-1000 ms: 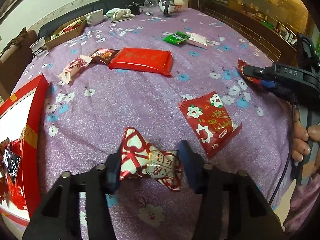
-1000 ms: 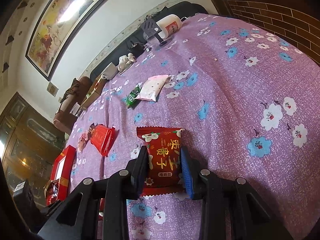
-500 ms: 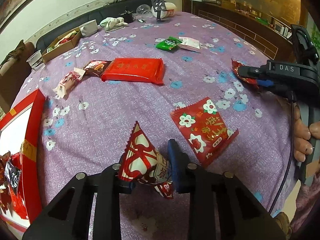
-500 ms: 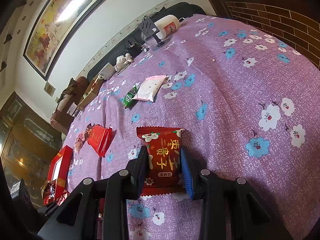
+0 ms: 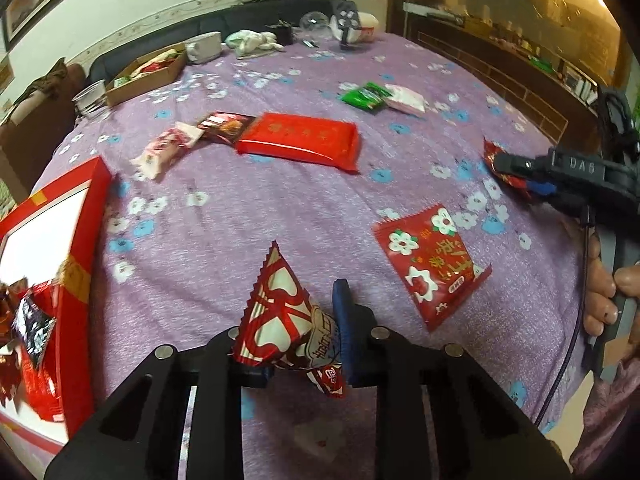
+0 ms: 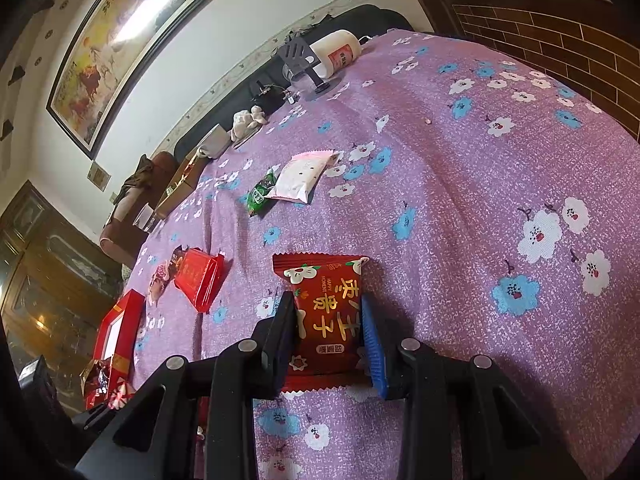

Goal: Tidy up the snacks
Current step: 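Close the left tool on the red-white heart-print packet and lift it, then carry both packets over the white tray and open both tools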

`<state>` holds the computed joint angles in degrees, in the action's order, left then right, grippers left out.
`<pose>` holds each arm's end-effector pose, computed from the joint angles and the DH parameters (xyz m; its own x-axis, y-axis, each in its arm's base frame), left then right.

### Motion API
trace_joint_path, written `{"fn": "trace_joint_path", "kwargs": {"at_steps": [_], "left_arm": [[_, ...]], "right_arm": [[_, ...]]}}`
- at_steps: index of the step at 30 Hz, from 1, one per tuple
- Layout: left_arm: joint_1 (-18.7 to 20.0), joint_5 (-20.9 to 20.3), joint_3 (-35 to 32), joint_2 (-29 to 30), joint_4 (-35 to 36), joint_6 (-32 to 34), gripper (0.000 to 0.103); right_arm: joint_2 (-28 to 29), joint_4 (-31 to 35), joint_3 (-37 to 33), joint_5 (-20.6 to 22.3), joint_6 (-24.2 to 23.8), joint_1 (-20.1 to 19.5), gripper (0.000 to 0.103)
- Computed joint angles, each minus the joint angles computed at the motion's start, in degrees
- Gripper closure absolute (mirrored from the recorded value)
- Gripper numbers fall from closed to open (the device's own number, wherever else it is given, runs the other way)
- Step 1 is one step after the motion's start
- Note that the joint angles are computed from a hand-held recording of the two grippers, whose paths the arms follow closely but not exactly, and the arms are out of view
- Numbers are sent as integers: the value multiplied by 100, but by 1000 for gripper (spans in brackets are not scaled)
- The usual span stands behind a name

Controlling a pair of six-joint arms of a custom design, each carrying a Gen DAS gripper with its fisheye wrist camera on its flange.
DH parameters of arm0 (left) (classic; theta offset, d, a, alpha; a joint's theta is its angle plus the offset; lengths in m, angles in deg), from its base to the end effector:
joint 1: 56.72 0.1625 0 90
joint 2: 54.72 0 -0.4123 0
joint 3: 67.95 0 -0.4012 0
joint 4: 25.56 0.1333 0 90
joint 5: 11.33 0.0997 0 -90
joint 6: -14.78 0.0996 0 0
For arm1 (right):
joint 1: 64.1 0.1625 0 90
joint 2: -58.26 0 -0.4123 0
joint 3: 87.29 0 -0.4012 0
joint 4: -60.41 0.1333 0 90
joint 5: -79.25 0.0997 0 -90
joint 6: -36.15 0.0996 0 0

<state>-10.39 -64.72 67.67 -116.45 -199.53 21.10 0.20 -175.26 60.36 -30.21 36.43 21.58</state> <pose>-0.1498 -0.4360 0.0789 -0.5739 0.5543 -0.6029 0.7476 0.6551 -0.1093 0.0731 -0.3611 0.1415 -0.9192 0.3494 0.1819 0.0465 0.5547 -0.8307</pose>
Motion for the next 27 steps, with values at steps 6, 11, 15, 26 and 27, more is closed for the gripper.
{"fn": "trace_joint_path", "kwargs": {"at_steps": [6, 11, 15, 26, 27], "left_arm": [[-72, -73, 218, -525, -244, 57, 81], [-166, -73, 410, -1082, -577, 225, 81], [-148, 20, 514, -1505, -886, 426, 81], [570, 546, 470, -2029, -1359, 807, 81], [642, 561, 459, -2052, -1329, 808, 81]], "right_arm": [[117, -237, -15, -176, -15, 93, 70], [223, -443, -13, -440, 119, 219, 70], [394, -856, 62, -231, 260, 319, 70], [1049, 256, -1149, -48, -25, 1951, 71], [1140, 455, -1297, 23, -10, 2023, 71]]}}
